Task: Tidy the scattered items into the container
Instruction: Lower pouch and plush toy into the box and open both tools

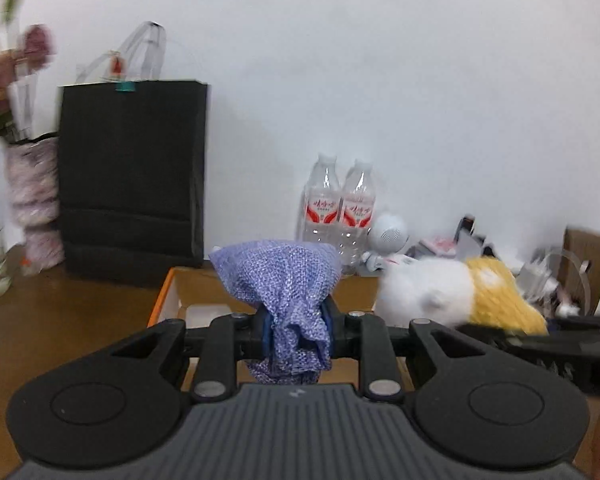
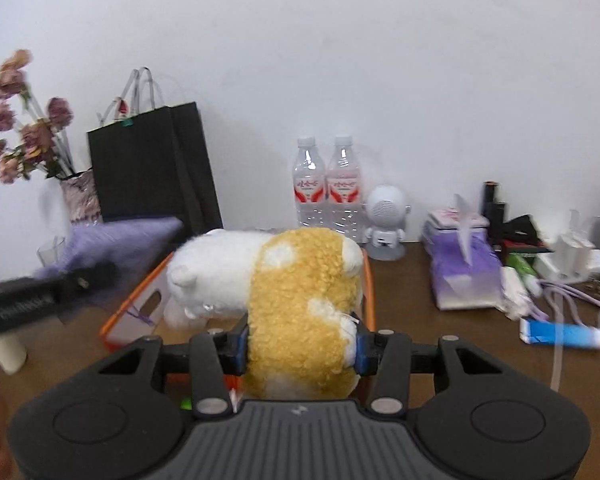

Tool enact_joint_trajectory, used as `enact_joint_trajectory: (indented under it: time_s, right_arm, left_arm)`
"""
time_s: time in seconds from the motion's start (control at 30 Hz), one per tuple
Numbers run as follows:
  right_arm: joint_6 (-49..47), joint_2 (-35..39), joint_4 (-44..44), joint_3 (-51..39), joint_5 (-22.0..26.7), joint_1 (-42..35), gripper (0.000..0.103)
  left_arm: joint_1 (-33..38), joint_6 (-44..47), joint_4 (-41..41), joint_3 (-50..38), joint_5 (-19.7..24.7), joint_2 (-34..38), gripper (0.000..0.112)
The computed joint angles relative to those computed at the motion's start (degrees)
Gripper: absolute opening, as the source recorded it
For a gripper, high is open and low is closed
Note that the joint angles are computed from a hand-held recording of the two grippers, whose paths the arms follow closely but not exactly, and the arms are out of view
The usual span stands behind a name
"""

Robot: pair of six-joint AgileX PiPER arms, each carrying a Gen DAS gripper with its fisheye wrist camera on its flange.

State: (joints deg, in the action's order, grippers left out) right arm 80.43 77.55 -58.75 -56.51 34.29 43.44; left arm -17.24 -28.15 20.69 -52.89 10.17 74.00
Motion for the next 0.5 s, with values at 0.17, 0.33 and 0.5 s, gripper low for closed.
enact_joint_trajectory:
  time_s: [0.17,0.33,0.5]
  right_arm:
    - [-28.65,19.40,26.79,-22.42,-2.20,-12.77,0.045]
    - [-42.95,38.42,38.38,-46.59,9.57,-16.70,0.045]
    - [-46.00,50.92,37.92,-63.26,19.19,-16.23,0.045]
  left_arm:
    - [4.77,23.77,-26.76,-23.10,14.37,21.39,0.024]
    - [3.91,17.71,-20.85,-40.79,23.89,36.53,0.024]
    - [4.88,19.20,-21.81,-45.36,25.22,43.52,0.028]
